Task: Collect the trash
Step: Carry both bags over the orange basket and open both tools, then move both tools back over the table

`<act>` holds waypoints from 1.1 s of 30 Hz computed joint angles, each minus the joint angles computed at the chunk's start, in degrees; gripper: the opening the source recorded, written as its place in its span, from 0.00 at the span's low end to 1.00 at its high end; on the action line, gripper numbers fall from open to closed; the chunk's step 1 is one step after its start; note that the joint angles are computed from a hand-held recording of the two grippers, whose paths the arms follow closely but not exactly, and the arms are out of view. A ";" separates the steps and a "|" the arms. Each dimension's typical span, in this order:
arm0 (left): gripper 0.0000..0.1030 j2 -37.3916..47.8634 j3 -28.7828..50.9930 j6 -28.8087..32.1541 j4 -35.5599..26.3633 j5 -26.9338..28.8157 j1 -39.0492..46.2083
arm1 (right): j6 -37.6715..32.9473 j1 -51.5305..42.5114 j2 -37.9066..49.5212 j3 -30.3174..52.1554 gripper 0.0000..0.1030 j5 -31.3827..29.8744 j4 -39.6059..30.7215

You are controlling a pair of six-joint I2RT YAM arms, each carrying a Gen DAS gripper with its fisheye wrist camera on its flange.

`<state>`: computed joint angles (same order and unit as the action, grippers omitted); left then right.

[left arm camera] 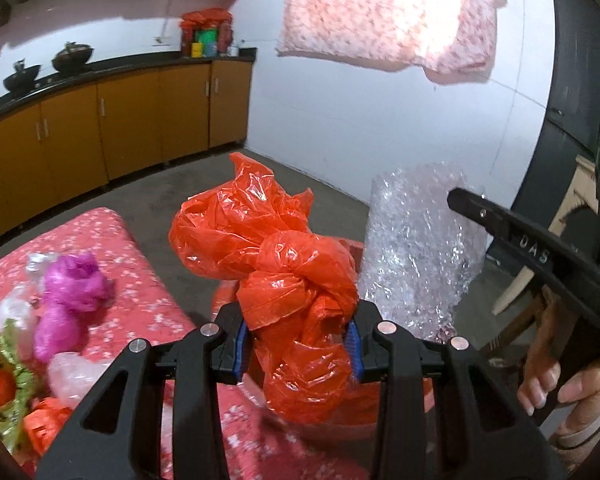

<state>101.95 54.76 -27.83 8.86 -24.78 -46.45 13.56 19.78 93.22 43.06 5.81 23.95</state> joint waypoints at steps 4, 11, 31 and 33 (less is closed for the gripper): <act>0.36 3.60 2.82 0.50 -0.40 2.19 0.73 | -0.05 -1.83 2.52 0.15 0.03 -2.00 1.57; 0.36 8.13 8.08 1.25 -2.34 4.21 1.27 | 0.56 -2.72 5.46 1.13 0.03 -3.17 2.30; 0.64 7.31 5.88 -0.73 -2.53 0.41 0.57 | -0.46 -3.40 2.33 -3.63 0.61 -1.17 5.24; 0.64 4.43 3.23 -1.40 -2.40 -2.00 0.09 | -1.45 -2.53 0.72 -5.04 0.69 -0.25 6.31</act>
